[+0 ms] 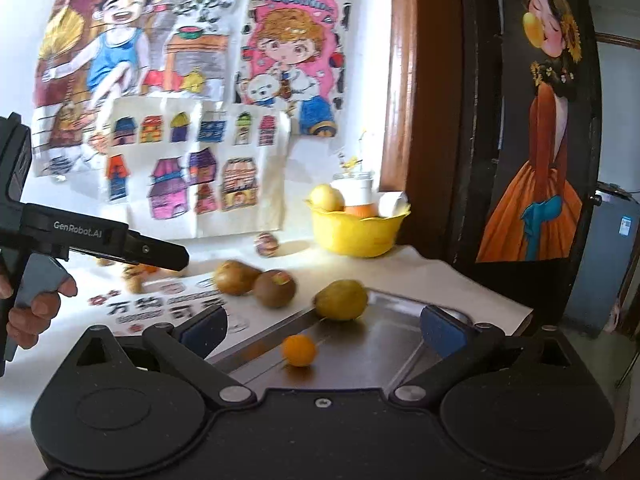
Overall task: Organize fruits
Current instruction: 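Lower the yellow pear onto the tray and open the left gripper, then move both grippers back toward the remaining fruits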
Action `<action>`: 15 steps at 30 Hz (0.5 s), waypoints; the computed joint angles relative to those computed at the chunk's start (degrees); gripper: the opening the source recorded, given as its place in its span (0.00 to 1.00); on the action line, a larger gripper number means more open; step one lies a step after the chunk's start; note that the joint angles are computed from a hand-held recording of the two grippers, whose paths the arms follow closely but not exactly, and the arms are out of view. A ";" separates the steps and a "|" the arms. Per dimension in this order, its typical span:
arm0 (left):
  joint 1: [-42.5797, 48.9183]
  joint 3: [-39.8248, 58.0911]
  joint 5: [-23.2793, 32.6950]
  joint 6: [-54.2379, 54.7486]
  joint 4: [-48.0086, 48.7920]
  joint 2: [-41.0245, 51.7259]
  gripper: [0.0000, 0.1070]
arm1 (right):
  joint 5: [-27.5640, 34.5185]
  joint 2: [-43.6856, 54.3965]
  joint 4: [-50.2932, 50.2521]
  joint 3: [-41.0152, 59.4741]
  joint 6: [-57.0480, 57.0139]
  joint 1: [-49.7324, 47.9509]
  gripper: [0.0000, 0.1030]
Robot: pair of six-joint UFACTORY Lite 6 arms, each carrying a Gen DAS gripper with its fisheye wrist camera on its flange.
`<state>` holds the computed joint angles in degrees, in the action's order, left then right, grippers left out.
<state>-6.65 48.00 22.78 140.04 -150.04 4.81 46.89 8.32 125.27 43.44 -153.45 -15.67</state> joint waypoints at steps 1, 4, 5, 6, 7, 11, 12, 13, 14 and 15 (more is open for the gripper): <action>0.95 -2.43 0.47 -0.70 0.58 -2.07 0.96 | -0.63 -2.28 -0.24 -2.17 0.33 0.50 0.99; 4.91 -10.08 1.88 -3.82 5.47 -8.76 0.96 | -2.46 -7.45 -1.70 -7.25 2.32 2.37 0.99; 5.99 -12.00 1.75 -3.79 6.28 -10.45 0.96 | -3.45 -9.01 -1.90 -8.64 3.04 3.35 0.99; 6.84 -13.86 1.48 -3.93 7.13 -12.23 0.96 | -4.13 -10.43 -2.22 -10.08 3.67 4.14 0.99; 7.94 -15.71 1.22 -4.51 8.55 -13.96 0.96 | -4.74 -11.64 -2.54 -11.38 4.29 4.95 0.99; 13.30 -21.05 1.91 -8.07 15.49 -18.20 0.96 | -7.61 -15.37 -1.59 -15.68 5.20 9.35 0.99; 14.95 -22.13 2.44 -9.30 17.72 -18.87 0.96 | -8.28 -15.99 -1.09 -16.49 5.44 10.61 0.99; 16.66 -22.72 2.88 -10.73 20.13 -19.13 0.96 | -8.93 -16.28 -0.88 -16.97 5.83 11.69 0.99; 18.31 -23.18 3.28 -11.90 22.21 -19.26 0.96 | -9.73 -16.26 -1.00 -17.00 6.45 12.83 0.99; 19.65 -23.46 3.72 -12.33 23.48 -19.10 0.96 | -10.55 -16.27 -0.79 -17.11 6.67 14.15 0.99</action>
<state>13.00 24.54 26.50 127.72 -126.57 -14.29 36.34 -7.95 124.48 26.33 -146.78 -1.53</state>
